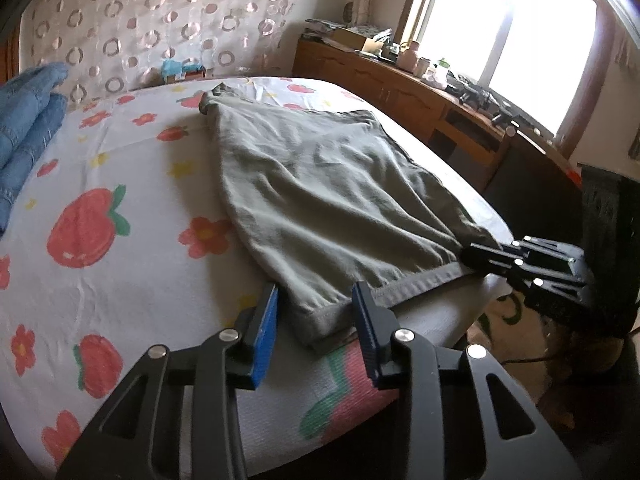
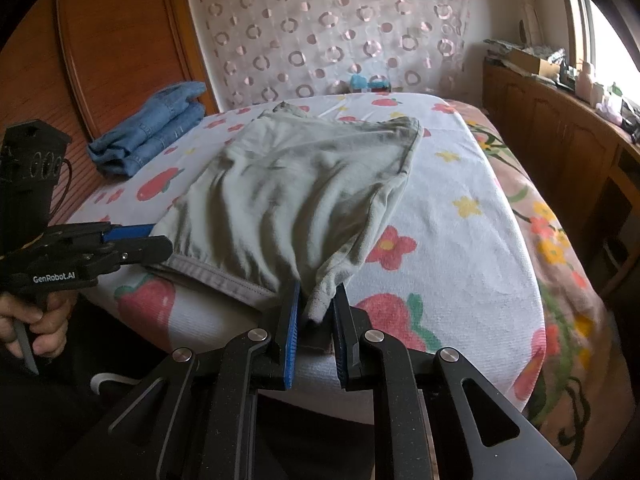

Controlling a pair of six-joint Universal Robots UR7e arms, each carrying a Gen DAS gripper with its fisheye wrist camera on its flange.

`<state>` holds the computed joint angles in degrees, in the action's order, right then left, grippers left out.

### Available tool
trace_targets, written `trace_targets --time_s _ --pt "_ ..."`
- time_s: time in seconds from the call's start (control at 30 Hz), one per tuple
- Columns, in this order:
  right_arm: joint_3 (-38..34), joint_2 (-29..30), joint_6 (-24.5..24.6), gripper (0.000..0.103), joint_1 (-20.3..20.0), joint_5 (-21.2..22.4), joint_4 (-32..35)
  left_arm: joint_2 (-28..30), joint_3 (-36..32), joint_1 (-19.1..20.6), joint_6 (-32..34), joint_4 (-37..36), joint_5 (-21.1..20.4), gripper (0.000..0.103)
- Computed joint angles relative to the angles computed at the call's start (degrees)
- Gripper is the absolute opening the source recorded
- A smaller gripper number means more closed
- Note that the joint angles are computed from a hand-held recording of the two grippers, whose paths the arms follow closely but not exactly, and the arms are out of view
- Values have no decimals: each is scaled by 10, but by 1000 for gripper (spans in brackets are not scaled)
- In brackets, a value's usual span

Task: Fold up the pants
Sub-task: 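Grasp the folded pants edge with the right tool while the left tool grasps the hem, then lift the held pants leg ends with both tools and carry them toward the waistband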

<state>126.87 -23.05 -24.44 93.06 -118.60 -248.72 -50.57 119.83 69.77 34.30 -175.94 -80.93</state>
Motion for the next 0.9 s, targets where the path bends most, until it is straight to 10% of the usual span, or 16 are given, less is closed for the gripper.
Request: trace_targets --time_s 0.5,0.9 --pt "0 -4 9 7 -3 15 4 -1 19 -5 41 -44 -4 5" --pt "-2 -36 -29 6 44 35 -25 -71 44 -23 43 -84 -54 3"
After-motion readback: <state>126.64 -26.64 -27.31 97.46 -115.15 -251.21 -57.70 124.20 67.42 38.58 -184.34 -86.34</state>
